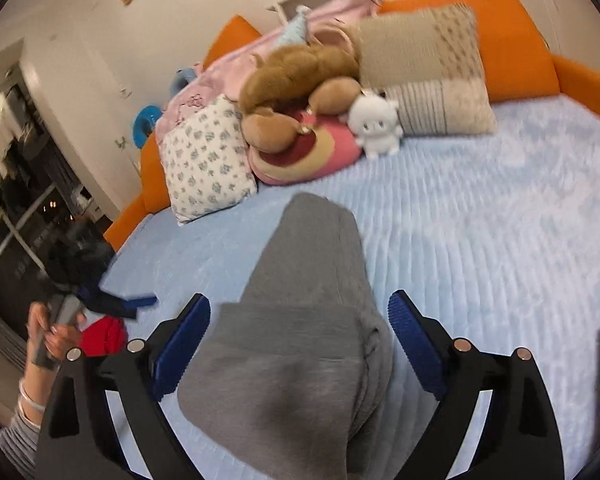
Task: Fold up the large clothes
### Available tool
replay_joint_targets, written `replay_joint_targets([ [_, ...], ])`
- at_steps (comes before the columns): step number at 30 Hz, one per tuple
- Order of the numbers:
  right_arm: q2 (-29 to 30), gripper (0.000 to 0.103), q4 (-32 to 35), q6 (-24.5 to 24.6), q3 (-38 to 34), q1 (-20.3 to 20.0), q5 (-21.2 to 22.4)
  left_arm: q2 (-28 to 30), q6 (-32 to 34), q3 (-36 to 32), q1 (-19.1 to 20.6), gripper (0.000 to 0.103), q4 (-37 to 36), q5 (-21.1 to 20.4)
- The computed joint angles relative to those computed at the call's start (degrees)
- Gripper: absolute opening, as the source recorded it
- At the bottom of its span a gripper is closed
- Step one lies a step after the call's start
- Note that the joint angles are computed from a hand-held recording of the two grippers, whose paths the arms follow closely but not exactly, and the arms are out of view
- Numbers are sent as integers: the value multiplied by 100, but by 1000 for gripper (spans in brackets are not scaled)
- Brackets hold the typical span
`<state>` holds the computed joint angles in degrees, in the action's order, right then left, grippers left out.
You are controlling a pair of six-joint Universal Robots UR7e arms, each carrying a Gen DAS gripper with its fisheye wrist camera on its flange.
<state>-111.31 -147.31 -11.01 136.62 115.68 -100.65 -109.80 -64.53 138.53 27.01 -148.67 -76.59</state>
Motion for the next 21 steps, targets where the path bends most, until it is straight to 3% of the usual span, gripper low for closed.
replay_joint_targets([
  [3, 503, 59, -63, -161, -9, 477, -304, 416, 271, -300, -180, 100, 538, 126],
  [4, 727, 45, -105, -207, 18, 614, -472, 503, 314, -291, -241, 100, 802, 96],
  [5, 997, 29, -155, -200, 31, 769, -747, 785, 461, -306, -214, 100, 935, 34],
  [7, 1682, 8, -523, -146, 123, 1026, -1723, 877, 615, -140, -246, 100, 1246, 152],
  [9, 2196, 9, -1184, -308, 287, 1035, -2512, 1211, 940, -32, -187, 94, 1367, 285],
  [10, 2279, 9, -1321, -355, 343, 970, -2613, 1319, 1054, 54, -123, 86, 1400, 331],
  [15, 2392, 7, -1635, -698, 662, 61, -2284, 1647, 1445, 330, -34, 87, 890, 563],
  [18, 2493, 8, -2202, -1061, 808, 61, -2223, 1763, 1605, 320, -117, 93, 912, 668],
  [21, 2020, 13, -1963, -1201, 868, 144, -1899, 1563, 1330, 187, -323, 93, 1370, 733],
])
